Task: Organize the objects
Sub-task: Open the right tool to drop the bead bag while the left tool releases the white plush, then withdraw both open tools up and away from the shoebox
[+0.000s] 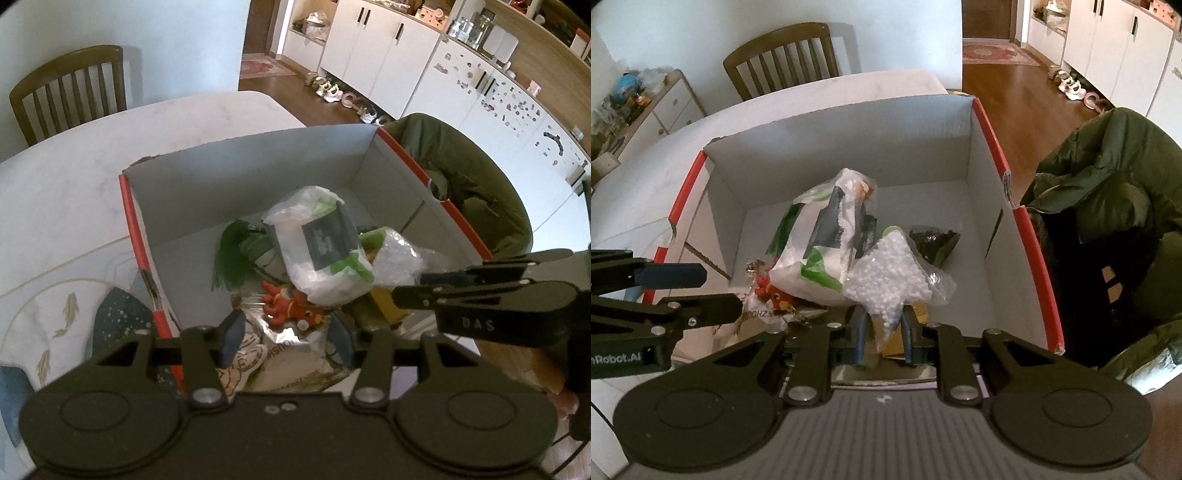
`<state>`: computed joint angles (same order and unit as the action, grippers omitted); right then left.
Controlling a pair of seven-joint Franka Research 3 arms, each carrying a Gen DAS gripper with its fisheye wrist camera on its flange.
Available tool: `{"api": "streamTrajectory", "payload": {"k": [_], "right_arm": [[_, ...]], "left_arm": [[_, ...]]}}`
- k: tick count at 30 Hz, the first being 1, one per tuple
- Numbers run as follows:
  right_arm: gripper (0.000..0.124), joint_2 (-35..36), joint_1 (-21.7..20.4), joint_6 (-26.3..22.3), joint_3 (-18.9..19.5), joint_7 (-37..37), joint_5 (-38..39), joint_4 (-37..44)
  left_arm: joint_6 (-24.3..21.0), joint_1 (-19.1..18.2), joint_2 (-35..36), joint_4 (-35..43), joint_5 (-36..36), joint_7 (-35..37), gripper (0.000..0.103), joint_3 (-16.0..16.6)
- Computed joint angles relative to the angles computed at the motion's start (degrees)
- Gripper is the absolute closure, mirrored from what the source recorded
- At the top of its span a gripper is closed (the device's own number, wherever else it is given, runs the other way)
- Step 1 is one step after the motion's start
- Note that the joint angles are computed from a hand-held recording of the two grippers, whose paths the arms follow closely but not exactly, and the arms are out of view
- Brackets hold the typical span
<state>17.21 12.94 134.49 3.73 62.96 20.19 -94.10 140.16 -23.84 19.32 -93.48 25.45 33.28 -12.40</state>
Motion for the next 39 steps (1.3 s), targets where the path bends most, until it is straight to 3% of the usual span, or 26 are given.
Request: {"api": "streamTrajectory", "payload": {"k": [9, 16, 25, 34, 39], "right_arm": [[0.074, -2.6, -1.0, -0.2, 0.4, -3.2, 3.3, -2.1], [0.073, -6.1, -1.3, 0.7, 0.3, -5.4, 6.3, -5.6], [0.067, -12.1, -0.6, 3.6, 0.1, -6.9, 9.7, -11.5], [0.058, -18.9, 1.1, 9.3, -0.1, -7.4, 12.9, -19.0], [0.048, -22.9, 2.5, 13.5, -0.2, -6.0, 14.6, -23.5]], "left_arm": [[1.1, -0.4, -1.5, -1.8, 1.9, -2.9, 0.049, 0.4], [2.5, -0.7, -4.0, -4.7, 5.3, -6.3, 0.044, 0.5], [4.4, -0.4, -8.8, -9.7, 10.8, -10.1, 0.03, -0.1], [7.7, 1.2, -15.4, -16.3, 16.8, -13.4, 0.017, -1.4], [10.2, 2.8, -19.4, -20.6, 19.4, -15.2, 0.004, -2.4]]}}
